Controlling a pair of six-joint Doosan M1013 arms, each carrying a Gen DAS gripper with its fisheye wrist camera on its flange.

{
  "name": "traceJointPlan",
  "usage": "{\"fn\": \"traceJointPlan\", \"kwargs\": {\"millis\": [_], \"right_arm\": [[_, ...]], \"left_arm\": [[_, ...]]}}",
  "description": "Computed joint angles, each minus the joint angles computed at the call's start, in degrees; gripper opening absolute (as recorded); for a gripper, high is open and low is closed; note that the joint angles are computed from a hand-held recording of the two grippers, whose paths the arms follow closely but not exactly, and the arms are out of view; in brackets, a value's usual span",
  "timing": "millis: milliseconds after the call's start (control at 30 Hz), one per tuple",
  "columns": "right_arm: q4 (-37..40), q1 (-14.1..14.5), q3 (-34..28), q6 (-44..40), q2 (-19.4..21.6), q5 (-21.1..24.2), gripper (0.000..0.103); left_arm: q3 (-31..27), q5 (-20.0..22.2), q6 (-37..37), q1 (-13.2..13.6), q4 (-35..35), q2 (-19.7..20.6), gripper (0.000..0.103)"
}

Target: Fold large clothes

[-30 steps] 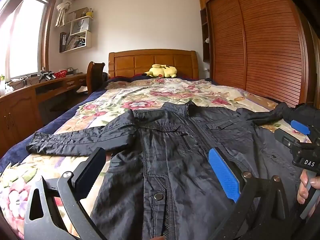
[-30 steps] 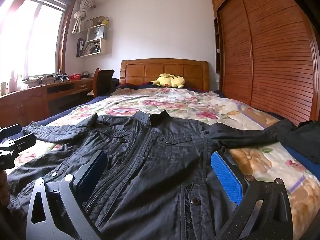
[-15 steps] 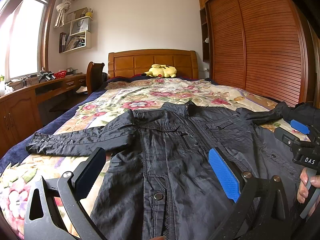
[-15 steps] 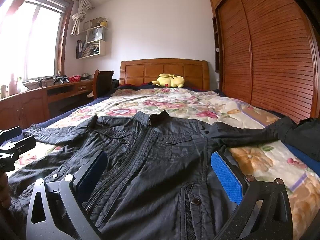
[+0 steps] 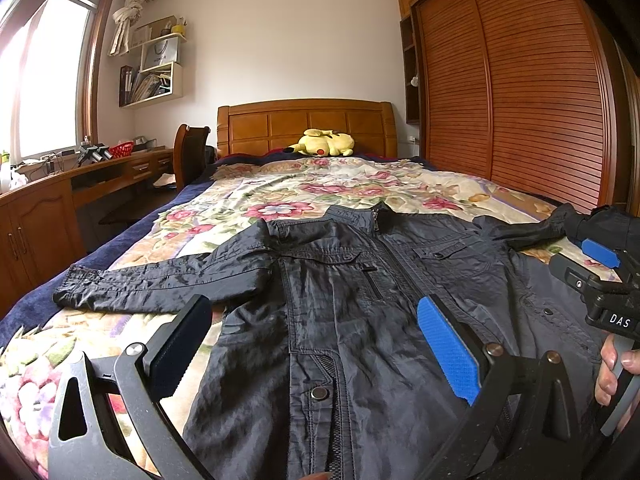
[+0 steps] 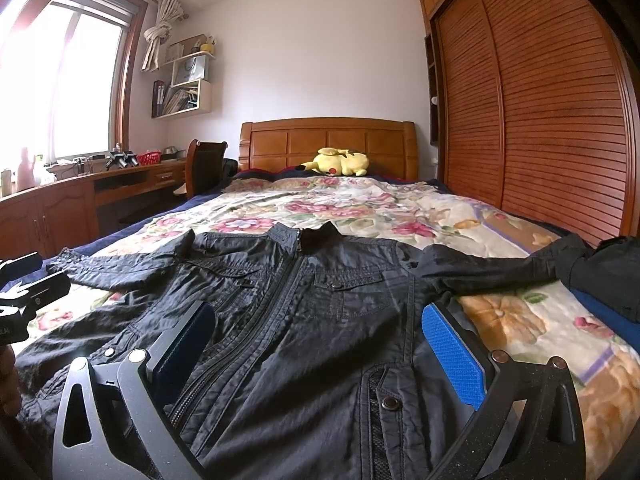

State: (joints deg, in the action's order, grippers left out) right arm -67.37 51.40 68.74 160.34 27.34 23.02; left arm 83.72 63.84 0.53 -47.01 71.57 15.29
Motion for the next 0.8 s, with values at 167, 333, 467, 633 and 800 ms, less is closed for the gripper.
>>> {"fn": "traceJointPlan", "kwargs": {"millis": [167, 333, 467, 633, 800], "right_arm": [[-0.14, -0.01, -0.02, 0.17, 0.02, -0.02, 0.103], [-0.54, 0.02, 0.1, 0.52, -0.06, -0.04, 0.103], [-0.51, -0.02, 0.11, 0.53, -0.03, -0.12, 0.103], [-0.51, -0.02, 0.11, 0.53, -0.03, -0.12, 0.103], [-0.68, -0.02, 0.15, 0.7, -0.05, -0.13, 0.103]], "left_arm": [[0.01, 0.05, -0.02, -0.01, 0.04, 0.01, 0.103], [0.01, 0.1, -0.03, 0.0, 0.08, 0.01, 0.103], [0.02, 0.1, -0.07, -0.02, 0.14, 0.01, 0.103], [0.01, 0.06, 0.02, -0.02, 0.1, 0.01, 0.103], [0.01, 0.08, 0.03, -0.03, 0.13, 0.02, 0.103]]}}
